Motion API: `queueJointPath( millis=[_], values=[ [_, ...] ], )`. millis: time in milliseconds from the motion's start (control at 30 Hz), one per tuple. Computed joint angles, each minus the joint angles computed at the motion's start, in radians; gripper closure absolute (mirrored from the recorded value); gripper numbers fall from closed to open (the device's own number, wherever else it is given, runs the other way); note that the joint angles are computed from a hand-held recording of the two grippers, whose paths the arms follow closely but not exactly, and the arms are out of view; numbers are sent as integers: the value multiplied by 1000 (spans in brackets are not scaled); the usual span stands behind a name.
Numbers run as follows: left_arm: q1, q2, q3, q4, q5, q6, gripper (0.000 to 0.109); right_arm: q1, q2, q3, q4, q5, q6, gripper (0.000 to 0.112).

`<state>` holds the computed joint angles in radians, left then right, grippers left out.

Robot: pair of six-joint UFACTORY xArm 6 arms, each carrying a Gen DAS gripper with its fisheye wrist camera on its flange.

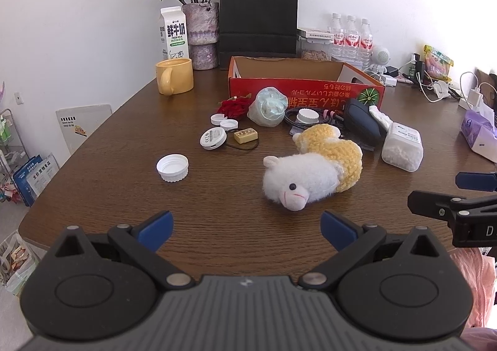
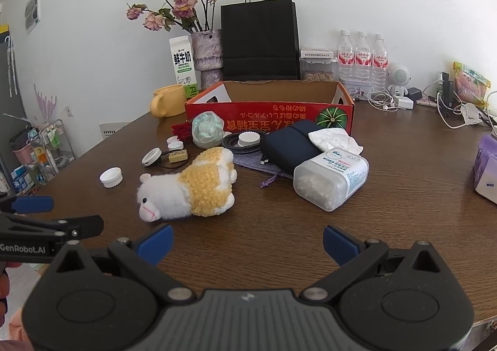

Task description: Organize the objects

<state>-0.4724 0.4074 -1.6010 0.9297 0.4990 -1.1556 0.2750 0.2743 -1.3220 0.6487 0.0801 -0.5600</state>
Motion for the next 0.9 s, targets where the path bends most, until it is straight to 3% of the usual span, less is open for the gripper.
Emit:
queueJointPath(
  millis=[533,900],
  values=[
    [66,75,-89,-89,12,49,6,-1,186,-256,-99,111,63,9],
    [115,189,-244,-176,64,114,6,-15,390,-563,-232,240,194,9]
  ],
)
